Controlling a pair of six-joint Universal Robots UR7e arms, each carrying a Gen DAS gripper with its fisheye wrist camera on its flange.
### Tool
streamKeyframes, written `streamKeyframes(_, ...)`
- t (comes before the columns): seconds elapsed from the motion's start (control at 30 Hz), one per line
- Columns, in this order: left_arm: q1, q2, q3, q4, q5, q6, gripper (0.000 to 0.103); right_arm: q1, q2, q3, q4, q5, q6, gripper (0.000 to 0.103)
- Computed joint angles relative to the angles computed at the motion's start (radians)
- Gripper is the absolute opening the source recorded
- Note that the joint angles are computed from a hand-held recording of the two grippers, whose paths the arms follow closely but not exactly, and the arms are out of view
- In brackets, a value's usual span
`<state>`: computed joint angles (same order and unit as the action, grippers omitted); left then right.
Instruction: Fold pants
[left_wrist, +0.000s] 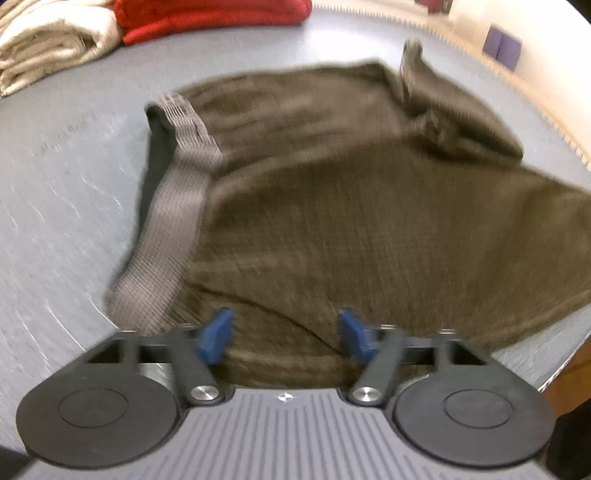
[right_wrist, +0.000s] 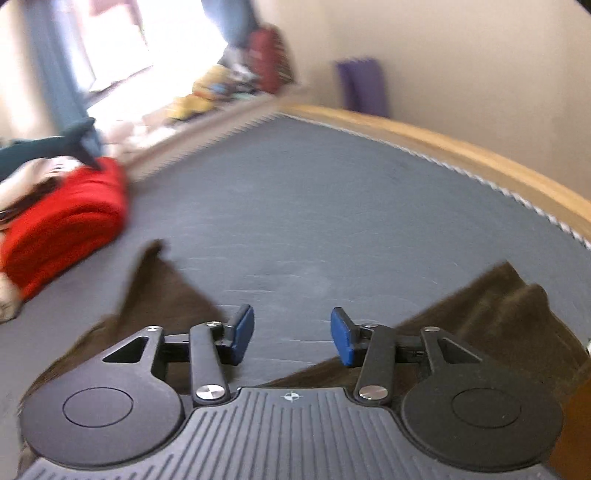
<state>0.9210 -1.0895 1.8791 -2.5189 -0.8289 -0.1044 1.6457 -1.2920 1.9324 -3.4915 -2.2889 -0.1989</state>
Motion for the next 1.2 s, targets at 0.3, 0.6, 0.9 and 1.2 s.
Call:
streamKeyframes(0.3,0.127,-0.006,-0.086,-0.195,-0.063,0.137,0.081,0.088,0.043,0.072,-0.271,-0.015,-0.152,0.058)
streamKeyframes(0.6,0.178,0.063,-0.155,-0.086,-0.115,0.069,0.087,0.109,0.149,-0.003,-0.262,-0.129,-0.214,0.058)
streamKeyframes(0.9,0.174,0.046,-0.127,-0.156,-0.127,0.107,0.039,0.148,0.218,-0.036,-0.212,-0.128,-0.283,0.058)
streamKeyframes(1.2,0.172,0.016,-0.109,-0.228,-0.149,0.059,0.036,0.21,0.353,-0.092,-0.052,-0.032,-0.249,0.054)
